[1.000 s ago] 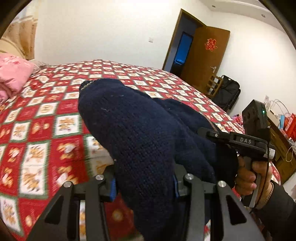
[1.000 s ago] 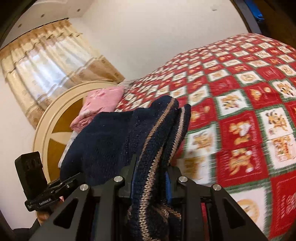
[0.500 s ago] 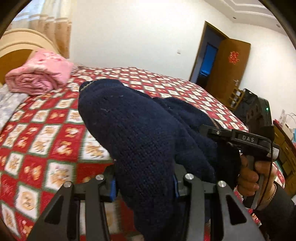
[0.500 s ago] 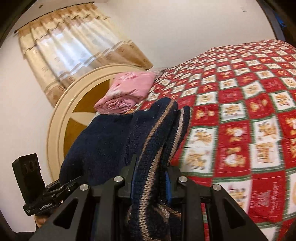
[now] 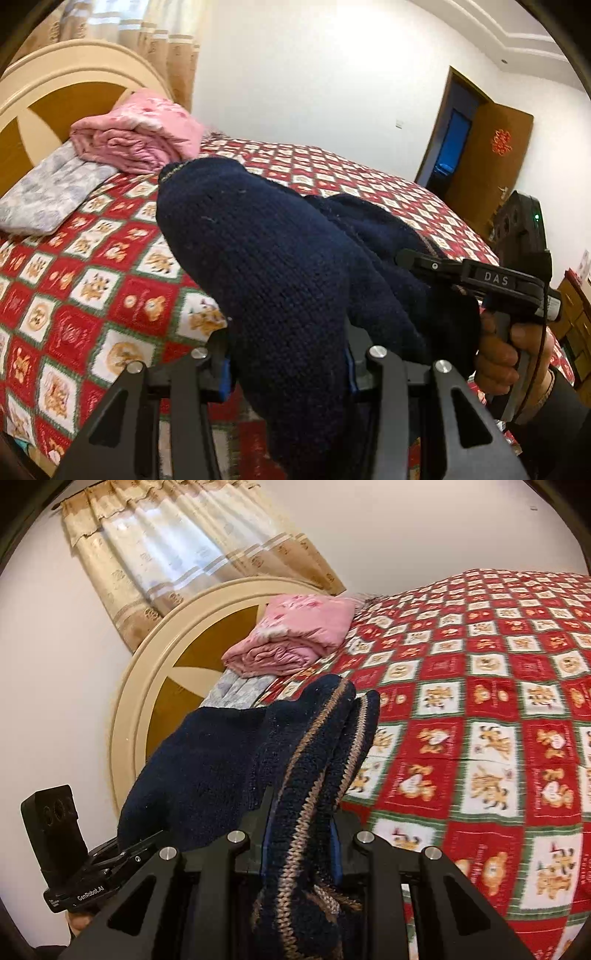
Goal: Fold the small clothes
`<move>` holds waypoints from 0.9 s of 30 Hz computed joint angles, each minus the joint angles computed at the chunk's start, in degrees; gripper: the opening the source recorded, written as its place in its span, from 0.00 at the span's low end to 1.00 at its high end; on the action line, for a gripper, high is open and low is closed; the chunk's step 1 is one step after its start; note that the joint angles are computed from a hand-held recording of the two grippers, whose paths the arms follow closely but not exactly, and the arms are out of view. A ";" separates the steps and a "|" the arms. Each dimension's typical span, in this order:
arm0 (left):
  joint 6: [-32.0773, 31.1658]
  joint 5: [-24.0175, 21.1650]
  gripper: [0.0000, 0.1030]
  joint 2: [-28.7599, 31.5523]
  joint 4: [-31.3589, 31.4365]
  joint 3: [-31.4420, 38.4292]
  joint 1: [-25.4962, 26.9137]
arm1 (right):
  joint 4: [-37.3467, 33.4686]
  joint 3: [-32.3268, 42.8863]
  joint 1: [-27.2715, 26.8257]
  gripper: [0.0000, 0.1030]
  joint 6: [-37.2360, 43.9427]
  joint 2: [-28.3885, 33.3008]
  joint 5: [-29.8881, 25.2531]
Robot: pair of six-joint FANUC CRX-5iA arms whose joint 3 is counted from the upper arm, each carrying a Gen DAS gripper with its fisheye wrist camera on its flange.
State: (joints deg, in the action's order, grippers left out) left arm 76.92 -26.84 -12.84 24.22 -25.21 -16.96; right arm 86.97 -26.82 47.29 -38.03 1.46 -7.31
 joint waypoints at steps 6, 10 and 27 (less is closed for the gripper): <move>-0.75 0.02 0.44 -2.69 0.99 -2.63 2.19 | -7.99 4.04 3.01 0.24 7.73 3.31 -1.17; -3.21 0.75 0.44 -3.81 3.79 -4.75 3.99 | -15.57 7.32 5.31 0.24 14.90 5.57 -2.78; -8.28 1.15 0.44 -7.26 9.68 -9.71 8.89 | -32.53 16.58 9.39 0.24 31.85 11.86 -5.16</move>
State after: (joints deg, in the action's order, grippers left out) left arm 68.64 -25.69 -20.10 33.90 -34.91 -8.07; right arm 54.43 -10.24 56.68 -6.18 13.32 -12.47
